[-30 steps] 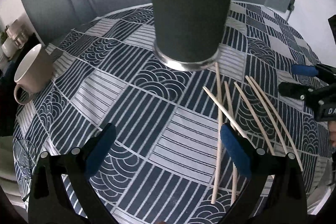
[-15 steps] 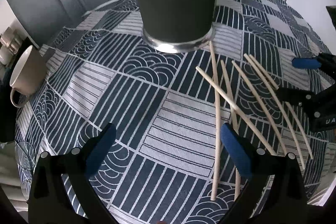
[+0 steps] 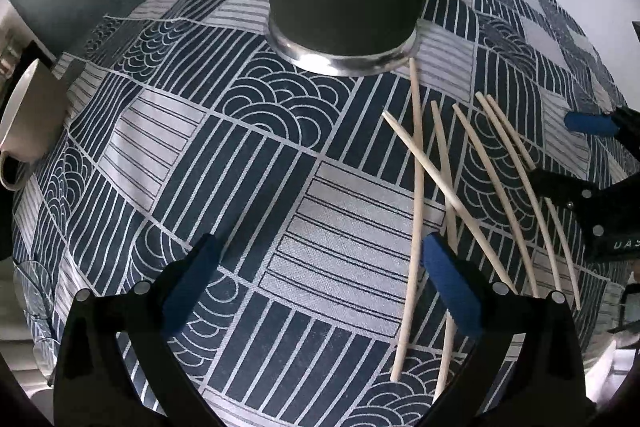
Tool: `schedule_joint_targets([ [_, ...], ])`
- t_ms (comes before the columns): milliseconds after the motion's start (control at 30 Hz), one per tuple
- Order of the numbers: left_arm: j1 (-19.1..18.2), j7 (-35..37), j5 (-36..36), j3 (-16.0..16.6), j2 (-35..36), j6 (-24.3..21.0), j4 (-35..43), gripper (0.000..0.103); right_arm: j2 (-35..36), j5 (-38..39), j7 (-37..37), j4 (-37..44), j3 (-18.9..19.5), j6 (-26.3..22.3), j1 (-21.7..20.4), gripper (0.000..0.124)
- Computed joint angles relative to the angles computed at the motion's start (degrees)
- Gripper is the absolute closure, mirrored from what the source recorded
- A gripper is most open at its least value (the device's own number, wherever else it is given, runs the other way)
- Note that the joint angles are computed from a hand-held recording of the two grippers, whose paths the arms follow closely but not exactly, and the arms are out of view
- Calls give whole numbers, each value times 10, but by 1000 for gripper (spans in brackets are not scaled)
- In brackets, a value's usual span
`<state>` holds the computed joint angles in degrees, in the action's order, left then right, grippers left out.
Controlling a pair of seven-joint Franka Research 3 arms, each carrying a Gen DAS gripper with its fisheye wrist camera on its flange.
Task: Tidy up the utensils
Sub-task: 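Close the left tool on a wooden stick while the right tool grasps another stick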
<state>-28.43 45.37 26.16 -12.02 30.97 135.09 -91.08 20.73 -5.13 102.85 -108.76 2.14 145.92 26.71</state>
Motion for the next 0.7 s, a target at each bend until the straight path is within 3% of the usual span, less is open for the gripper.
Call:
schedule_joint_targets([
  [67, 4, 13, -8, -4, 0, -6, 3, 8, -1, 1, -1, 0, 0, -5, 0, 35],
  [100, 5, 17, -8, -5, -2, -3, 1, 16, -3, 1, -2, -1, 1, -5, -1, 38],
  [133, 6, 24, -7, -6, -8, 2, -6, 21, -7, 0, -2, -3, 0, -2, -1, 49],
  [200, 11, 43, -11, -10, -11, 8, -7, 53, -9, 0, 0, -1, -1, -3, -2, 75],
  [233, 15, 56, -13, -13, -17, 13, -15, 64, -12, -1, 2, -1, -2, -6, -3, 97],
  [267, 20, 75, -21, -19, -21, 14, -20, 82, -12, -3, 3, 0, -3, -10, -4, 116],
  [300, 25, 85, -31, -22, -25, 16, -26, 95, -13, -7, 9, 2, -6, -14, -3, 117],
  [700, 105, 107, -232, -69, -129, 141, -207, 99, -16, 26, 5, 7, 0, -47, -32, 119],
])
